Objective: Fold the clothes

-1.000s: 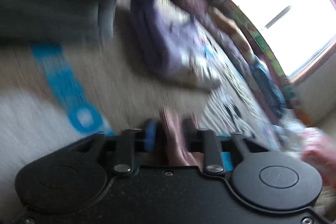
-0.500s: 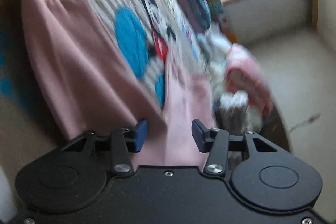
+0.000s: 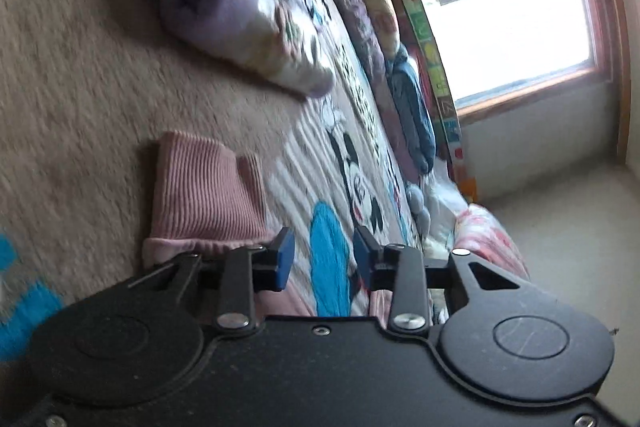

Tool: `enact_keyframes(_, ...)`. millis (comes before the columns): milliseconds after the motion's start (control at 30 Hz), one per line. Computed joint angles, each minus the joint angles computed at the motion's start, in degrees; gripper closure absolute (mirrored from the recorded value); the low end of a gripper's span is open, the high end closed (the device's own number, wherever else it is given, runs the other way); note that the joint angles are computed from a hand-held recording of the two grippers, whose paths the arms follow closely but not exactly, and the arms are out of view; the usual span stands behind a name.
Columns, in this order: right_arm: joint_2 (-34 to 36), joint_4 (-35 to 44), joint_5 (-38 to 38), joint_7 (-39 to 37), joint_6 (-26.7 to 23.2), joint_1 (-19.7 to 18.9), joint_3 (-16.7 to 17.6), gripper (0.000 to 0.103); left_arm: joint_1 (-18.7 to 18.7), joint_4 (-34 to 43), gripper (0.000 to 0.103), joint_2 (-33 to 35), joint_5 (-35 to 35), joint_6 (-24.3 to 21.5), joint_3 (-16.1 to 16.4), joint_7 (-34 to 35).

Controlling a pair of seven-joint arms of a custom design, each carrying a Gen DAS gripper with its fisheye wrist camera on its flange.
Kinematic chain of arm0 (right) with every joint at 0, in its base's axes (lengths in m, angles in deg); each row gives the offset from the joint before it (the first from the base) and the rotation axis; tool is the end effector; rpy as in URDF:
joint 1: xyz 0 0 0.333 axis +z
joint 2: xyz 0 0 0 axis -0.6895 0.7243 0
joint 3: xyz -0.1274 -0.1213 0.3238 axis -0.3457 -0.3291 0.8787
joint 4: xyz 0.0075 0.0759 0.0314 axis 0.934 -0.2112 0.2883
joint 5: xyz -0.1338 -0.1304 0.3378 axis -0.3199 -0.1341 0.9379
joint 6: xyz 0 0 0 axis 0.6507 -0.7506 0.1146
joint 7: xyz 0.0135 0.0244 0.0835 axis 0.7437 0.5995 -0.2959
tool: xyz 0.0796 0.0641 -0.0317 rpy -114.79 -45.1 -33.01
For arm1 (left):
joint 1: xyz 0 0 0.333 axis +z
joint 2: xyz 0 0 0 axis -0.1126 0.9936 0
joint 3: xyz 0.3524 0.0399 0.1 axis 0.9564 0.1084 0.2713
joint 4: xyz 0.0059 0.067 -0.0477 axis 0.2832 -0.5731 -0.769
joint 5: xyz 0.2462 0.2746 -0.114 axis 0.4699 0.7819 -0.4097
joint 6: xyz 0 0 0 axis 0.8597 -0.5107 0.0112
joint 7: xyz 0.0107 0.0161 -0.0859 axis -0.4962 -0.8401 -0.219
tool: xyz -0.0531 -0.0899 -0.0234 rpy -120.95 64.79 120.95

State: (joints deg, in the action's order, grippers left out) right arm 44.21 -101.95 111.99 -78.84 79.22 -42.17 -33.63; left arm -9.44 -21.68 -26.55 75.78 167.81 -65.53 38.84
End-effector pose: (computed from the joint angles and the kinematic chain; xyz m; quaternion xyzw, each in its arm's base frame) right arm 0.6218 0.0698 0.3991 -0.8722 0.1471 -0.1194 0.4510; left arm 0.7594 -0.1863 0.3728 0.7563 -0.2930 0.5849 0.0117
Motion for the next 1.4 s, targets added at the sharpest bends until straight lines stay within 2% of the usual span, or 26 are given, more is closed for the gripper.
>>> enact_keyframes(67, 0.04, -0.04, 0.16, -0.17, 0.03, -0.02, 0.04, 0.000, -6.04, -1.27, 0.066, -1.63, -7.18, 0.80, 7.52, 2.51)
enact_keyframes(100, 0.02, -0.12, 0.27, -0.30, 0.03, -0.04, 0.05, 0.000, -9.01, -2.69, 0.061, -2.43, -11.56, 2.08, 11.00, 3.91)
enact_keyframes(167, -0.01, -0.29, 0.50, -0.54, 0.01, -0.07, 0.05, 0.000, -11.82, -4.78, 0.046, -3.41, -17.65, 4.50, 13.91, 6.17)
enact_keyframes(267, -0.07, -0.53, 0.83, -0.89, 0.01, -0.08, 0.03, 0.000, -15.28, -7.12, 0.046, -4.66, -25.76, 6.56, 16.83, 9.96)
enact_keyframes(367, -0.09, -0.40, 0.64, -0.51, -0.01, -0.02, -0.05, 0.000, -13.68, -8.65, 0.045, -5.99, -24.61, 8.47, 13.73, 11.71)
enact_keyframes(400, -0.06, -0.28, 0.42, -0.24, -0.06, 0.00, -0.09, 0.000, -12.53, -9.01, 0.040, -6.42, -22.97, 8.51, 12.08, 11.89)
enact_keyframes(500, 0.02, 0.04, -0.27, 0.61, -0.09, 0.04, -0.12, 0.000, -9.49, -8.44, 0.031, -6.49, -17.64, 7.55, 7.51, 10.93)
enact_keyframes(533, 0.02, 0.08, -0.44, 0.81, -0.05, 0.06, -0.11, 0.000, -8.41, -8.65, 0.029, -6.93, -15.40, 5.60, 6.24, 10.41)
enact_keyframes(567, 0.02, 0.16, -0.75, 1.18, 0.03, 0.12, -0.11, 0.000, -9.08, -8.59, 0.029, -7.40, -14.52, 3.03, 6.97, 9.87)
enact_keyframes(600, 0.01, 0.24, -1.12, 1.61, 0.11, 0.18, -0.10, 0.000, -11.76, -7.95, 0.029, -7.80, -17.67, -1.47, 9.47, 12.14)
enact_keyframes(633, 0.01, 0.32, -1.49, 2.03, 0.19, 0.24, -0.10, 0.000, -15.62, -7.20, 0.030, -7.90, -20.73, -5.05, 13.62, 13.58)
enact_keyframes(667, -0.05, 0.42, -2.19, 2.81, 0.44, 0.41, -0.12, 0.000, -19.50, -7.09, 0.030, -7.81, -23.47, -5.44, 17.86, 14.49)
enact_keyframes(700, -0.33, 0.49, -3.54, 4.20, 1.03, 0.77, -0.19, 0.000, -22.03, -7.58, 0.030, -8.01, -26.32, -4.30, 20.10, 15.49)
enact_keyframes(733, -0.66, 0.55, -5.09, 5.76, 1.67, 1.17, -0.27, 0.000, -22.56, -7.21, 0.030, -7.61, -26.24, -2.20, 20.55, 14.78)
enact_keyframes(800, -2.47, -1.00, -4.66, 5.08, 1.86, 0.81, -0.22, 0.000, -21.88, -7.37, 0.029, -7.43, -26.46, 2.57, 18.79, 16.13)
enact_keyframes(833, -3.45, -1.85, -4.22, 4.52, 1.86, 0.68, -0.32, 0.001, -22.01, -7.73, 0.029, -7.86, -28.87, 3.23, 17.84, 19.30)
enact_keyframes(867, -4.40, -2.71, -3.68, 4.03, 0.65, 0.23, -0.62, 0.001, -22.78, -6.09, 0.029, -7.10, -27.85, 2.40, 18.90, 18.65)
enact_keyframes(967, -6.47, -4.68, -3.12, 5.94, -3.15, -1.35, -2.54, 0.004, -22.96, -0.47, 0.029, -4.66, -28.36, -0.12, 18.17, 21.84)
enact_keyframes(1033, -6.92, -4.99, -1.98, 9.56, -5.58, -2.88, -4.17, 0.007, -21.96, 0.54, 0.029, -4.49, -26.65, -0.49, 16.03, 22.55)
enact_keyframes(1167, -6.53, -4.11, 2.01, 18.75, -9.43, -6.84, -7.04, 0.012, -23.45, 4.48, 0.029, -2.92, -25.50, -3.21, 15.93, 24.39)
enact_keyframes(1267, -5.35, -2.60, 6.81, 24.64, -9.48, -9.78, -8.42, 0.016, -25.74, 6.06, 0.029, -2.28, -24.96, -4.67, 17.11, 25.64)
enact_keyframes(1400, -4.09, -0.86, 13.14, 27.65, -5.26, -12.52, -9.17, 0.019, -26.14, 11.88, 0.029, 0.05, -20.11, -8.12, 14.97, 26.85)
